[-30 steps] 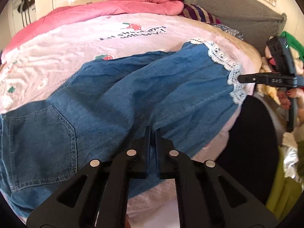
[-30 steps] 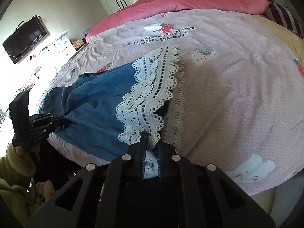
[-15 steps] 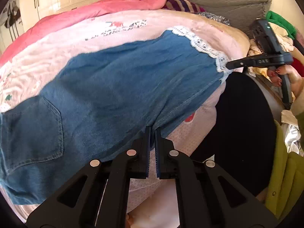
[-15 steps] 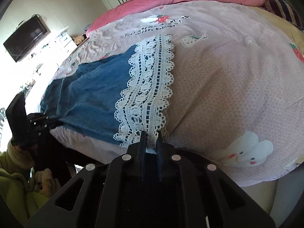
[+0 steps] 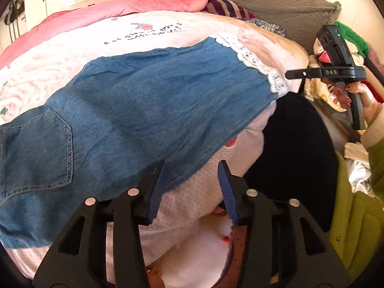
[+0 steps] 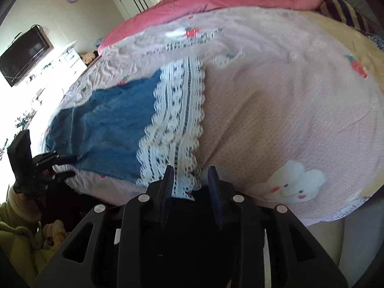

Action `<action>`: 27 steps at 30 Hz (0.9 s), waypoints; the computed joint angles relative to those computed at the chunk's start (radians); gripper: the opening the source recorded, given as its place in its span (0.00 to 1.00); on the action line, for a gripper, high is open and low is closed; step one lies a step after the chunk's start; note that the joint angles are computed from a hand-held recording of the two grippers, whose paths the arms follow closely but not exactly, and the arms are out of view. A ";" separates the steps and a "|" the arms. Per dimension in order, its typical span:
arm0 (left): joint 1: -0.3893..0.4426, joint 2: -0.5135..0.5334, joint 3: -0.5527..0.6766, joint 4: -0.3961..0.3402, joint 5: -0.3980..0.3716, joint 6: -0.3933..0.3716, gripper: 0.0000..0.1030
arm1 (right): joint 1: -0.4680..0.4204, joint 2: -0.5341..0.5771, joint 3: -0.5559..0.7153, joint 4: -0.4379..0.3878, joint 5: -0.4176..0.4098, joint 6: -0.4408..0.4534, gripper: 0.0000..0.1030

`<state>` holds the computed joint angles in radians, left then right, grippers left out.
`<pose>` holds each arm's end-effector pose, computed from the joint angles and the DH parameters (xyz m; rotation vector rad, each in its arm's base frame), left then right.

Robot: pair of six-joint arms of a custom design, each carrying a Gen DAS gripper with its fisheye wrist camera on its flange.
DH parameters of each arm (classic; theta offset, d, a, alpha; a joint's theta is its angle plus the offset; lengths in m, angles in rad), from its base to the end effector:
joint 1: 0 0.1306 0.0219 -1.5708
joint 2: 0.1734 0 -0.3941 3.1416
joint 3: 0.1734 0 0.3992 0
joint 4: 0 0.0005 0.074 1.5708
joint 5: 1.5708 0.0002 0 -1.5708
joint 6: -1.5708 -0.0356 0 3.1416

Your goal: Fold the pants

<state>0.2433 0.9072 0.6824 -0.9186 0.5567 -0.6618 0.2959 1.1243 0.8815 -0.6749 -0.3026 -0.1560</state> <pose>0.2653 0.0459 0.2944 0.6692 2.4067 -0.4042 0.3496 0.1171 0.3282 -0.3052 2.4991 0.5643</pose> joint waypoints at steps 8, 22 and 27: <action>0.138 -0.003 0.048 0.052 -0.030 0.111 0.41 | 0.123 0.076 0.057 0.018 -0.029 0.054 0.30; 0.261 0.102 0.111 0.089 -0.020 0.205 0.57 | 0.191 0.156 0.197 0.027 -0.020 0.066 0.53; 0.192 0.013 0.088 0.191 -0.095 0.219 0.67 | 0.261 0.402 0.483 -0.031 -0.073 0.070 0.57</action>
